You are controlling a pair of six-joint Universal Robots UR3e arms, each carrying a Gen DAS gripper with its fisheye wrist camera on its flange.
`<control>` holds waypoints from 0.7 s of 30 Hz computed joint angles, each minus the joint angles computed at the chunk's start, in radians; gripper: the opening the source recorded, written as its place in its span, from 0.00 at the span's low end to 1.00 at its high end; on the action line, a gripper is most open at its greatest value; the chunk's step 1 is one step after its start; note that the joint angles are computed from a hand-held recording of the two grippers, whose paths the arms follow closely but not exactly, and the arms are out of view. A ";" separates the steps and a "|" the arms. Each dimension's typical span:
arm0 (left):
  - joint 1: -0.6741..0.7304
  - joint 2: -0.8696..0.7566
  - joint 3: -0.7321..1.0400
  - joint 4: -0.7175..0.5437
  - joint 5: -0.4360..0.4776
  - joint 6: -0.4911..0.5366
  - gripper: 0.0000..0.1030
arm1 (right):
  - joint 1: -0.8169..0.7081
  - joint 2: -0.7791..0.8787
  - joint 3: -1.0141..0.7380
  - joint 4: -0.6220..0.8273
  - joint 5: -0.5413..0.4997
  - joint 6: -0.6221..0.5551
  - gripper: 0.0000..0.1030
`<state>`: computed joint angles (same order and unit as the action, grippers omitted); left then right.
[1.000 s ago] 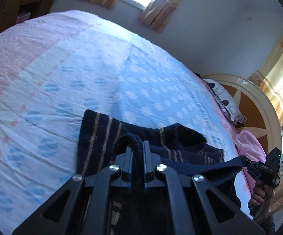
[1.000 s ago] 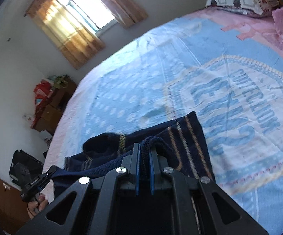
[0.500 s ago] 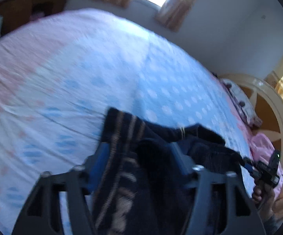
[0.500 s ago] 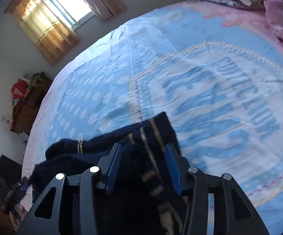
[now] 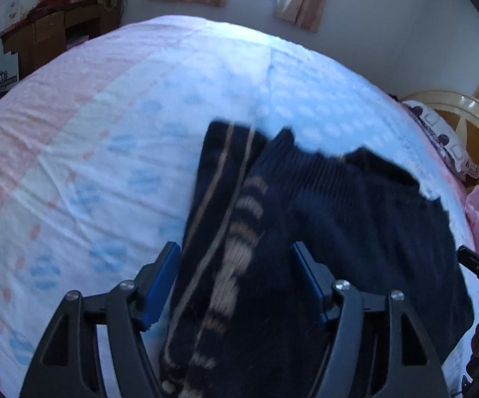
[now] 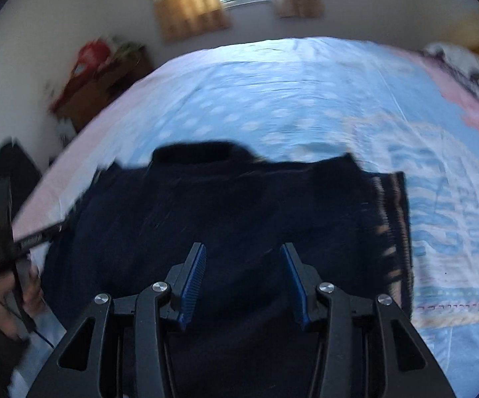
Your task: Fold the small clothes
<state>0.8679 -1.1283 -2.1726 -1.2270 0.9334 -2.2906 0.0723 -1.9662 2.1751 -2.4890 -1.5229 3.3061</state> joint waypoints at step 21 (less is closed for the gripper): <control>0.173 0.116 -0.117 -0.118 -0.089 0.217 0.86 | 0.090 0.588 -0.440 -0.037 -0.309 0.143 0.45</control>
